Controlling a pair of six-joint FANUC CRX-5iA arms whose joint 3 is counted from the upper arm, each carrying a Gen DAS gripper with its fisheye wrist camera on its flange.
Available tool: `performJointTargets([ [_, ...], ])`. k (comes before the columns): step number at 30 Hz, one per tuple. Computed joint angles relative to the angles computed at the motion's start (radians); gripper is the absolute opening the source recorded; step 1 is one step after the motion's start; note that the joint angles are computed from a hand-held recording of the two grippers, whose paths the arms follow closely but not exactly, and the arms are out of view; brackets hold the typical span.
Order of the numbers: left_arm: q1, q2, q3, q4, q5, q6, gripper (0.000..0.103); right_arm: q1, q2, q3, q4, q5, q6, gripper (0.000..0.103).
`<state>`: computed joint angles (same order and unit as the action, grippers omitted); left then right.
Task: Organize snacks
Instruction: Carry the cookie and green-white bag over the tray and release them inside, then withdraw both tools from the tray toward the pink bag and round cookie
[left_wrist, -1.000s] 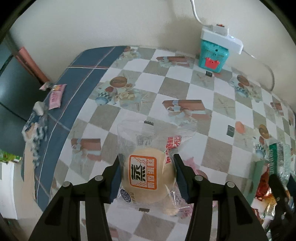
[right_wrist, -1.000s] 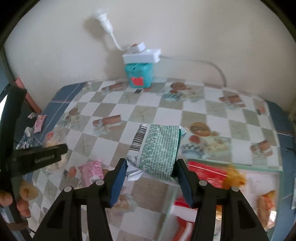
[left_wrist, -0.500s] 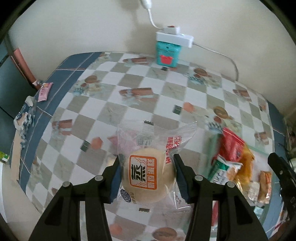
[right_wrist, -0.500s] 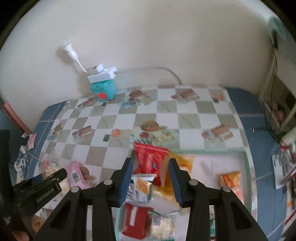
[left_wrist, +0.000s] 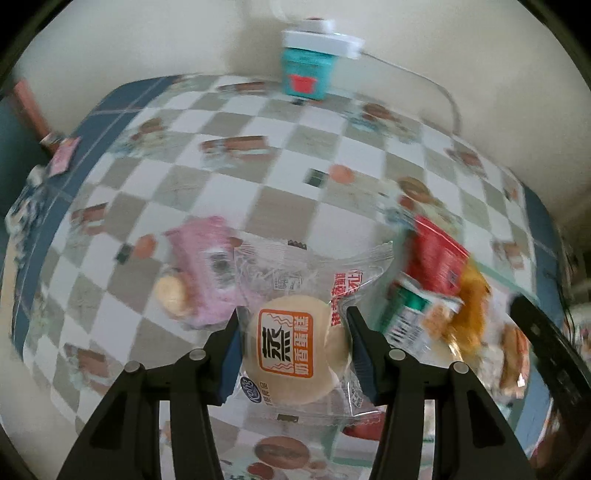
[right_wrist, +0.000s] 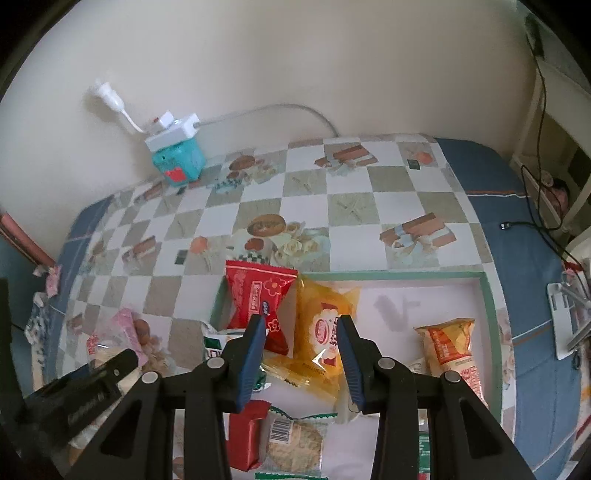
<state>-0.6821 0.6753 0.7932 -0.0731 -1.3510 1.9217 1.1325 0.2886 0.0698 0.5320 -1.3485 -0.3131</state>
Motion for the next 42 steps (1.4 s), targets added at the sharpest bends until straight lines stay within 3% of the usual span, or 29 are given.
performJointTargets([
  [12, -0.072, 0.062, 0.036, 0.147, 0.000, -0.192, 0.057, 0.023, -0.050, -0.029, -0.038, -0.132, -0.082, 0.043],
  [13, -0.077, 0.065, 0.041, 0.141, -0.003, -0.195, 0.058, 0.027, -0.060, -0.037, -0.045, -0.144, -0.094, 0.044],
  [15, -0.081, 0.060, 0.035, 0.132, 0.006, -0.195, 0.075, 0.037, -0.079, -0.052, -0.056, -0.167, -0.119, 0.044],
  [19, -0.070, 0.029, -0.009, 0.129, 0.047, -0.186, 0.079, 0.064, -0.112, -0.079, -0.053, -0.186, -0.178, 0.045],
  [25, -0.038, -0.061, -0.111, 0.028, 0.093, -0.049, 0.084, 0.106, -0.104, -0.055, -0.029, -0.200, -0.217, 0.046],
  [27, -0.024, -0.094, -0.148, -0.009, 0.104, 0.002, 0.084, 0.111, -0.086, -0.033, -0.031, -0.201, -0.203, 0.050],
  [32, 0.019, -0.155, -0.218, -0.097, 0.084, 0.170, 0.094, 0.116, -0.015, 0.054, -0.026, -0.200, -0.124, 0.054],
  [36, 0.057, -0.199, -0.271, -0.144, 0.066, 0.281, 0.095, 0.123, 0.044, 0.124, -0.005, -0.205, -0.063, 0.062],
  [42, 0.101, -0.248, -0.338, -0.190, 0.034, 0.393, 0.095, 0.113, 0.128, 0.226, 0.004, -0.166, 0.037, 0.065],
])
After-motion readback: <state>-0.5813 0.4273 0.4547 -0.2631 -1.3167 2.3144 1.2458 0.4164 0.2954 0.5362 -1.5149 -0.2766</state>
